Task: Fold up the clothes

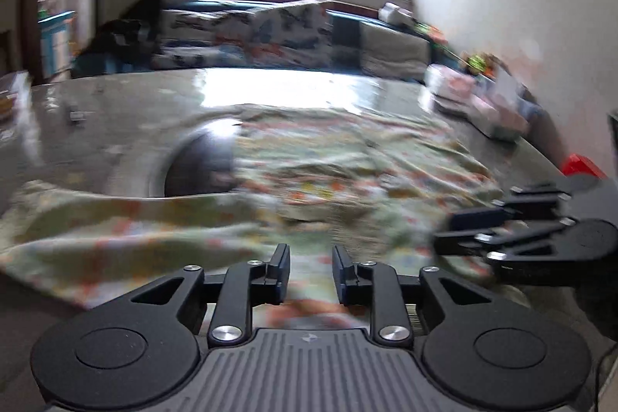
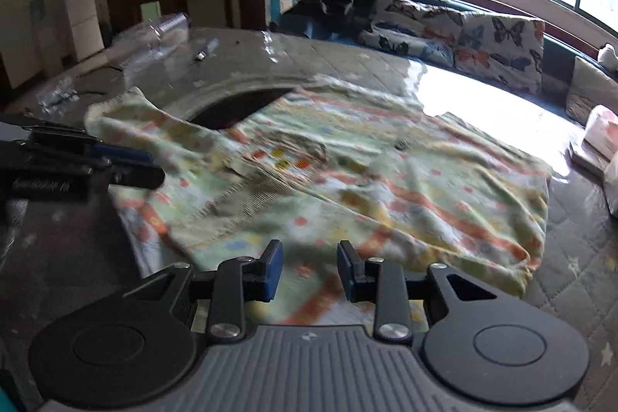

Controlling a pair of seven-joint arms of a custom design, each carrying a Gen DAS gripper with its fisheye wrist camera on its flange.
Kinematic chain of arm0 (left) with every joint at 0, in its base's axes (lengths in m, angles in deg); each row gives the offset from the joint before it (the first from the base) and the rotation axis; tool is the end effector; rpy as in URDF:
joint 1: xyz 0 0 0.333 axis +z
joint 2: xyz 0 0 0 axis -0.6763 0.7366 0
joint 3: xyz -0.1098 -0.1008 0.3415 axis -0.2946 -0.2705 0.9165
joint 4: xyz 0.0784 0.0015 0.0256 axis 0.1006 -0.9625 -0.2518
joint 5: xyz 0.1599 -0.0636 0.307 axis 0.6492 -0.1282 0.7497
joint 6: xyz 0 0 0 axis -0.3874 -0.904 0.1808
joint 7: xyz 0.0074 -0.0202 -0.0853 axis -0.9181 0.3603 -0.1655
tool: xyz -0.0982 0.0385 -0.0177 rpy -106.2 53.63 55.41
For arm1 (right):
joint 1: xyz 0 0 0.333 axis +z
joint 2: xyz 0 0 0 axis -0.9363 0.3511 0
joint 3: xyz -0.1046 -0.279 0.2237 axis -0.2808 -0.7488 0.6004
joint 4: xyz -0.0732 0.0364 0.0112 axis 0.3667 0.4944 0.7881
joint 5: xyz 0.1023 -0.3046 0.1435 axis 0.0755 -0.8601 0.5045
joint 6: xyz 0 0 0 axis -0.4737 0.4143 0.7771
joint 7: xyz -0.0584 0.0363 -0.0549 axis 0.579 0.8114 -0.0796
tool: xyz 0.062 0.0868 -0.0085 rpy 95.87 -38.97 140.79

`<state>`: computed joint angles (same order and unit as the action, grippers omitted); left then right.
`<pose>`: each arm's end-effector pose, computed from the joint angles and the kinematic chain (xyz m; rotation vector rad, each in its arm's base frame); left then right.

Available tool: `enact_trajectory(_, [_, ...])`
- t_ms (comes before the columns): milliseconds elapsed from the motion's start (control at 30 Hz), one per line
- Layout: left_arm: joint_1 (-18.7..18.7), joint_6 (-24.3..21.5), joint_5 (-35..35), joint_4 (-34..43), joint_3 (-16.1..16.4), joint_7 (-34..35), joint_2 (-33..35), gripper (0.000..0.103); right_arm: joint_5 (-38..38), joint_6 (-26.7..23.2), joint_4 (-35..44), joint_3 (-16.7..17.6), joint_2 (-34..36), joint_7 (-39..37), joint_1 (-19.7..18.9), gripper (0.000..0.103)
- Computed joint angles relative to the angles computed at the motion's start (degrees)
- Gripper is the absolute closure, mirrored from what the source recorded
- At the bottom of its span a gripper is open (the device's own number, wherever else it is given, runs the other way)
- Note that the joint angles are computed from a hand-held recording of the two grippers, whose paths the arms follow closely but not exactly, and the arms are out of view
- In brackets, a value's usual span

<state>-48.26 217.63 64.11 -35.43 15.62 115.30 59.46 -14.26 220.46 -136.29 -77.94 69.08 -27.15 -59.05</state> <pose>0.6593 -0.3163 0.4567 -1.4052 2.1412 -1.1530 0.6203 0.0907 0.4851 -1.9590 1.4393 -0.5996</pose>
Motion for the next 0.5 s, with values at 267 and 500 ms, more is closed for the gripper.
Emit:
enact_trajectory(267, [-15.61, 0.85, 5.53, -2.5, 28.9, -23.12, -4.5, 0.073, 1.3, -0.06, 0.68, 1.47, 1.15, -3.56, 0.6, 0.071])
enact_trajectory(500, [-19.75, -5.5, 8.96, 1.54, 39.65, -39.29, -2.27, 0.074, 6.19, 0.36, 0.09, 3.79, -0.85, -7.05, -1.43, 0.071])
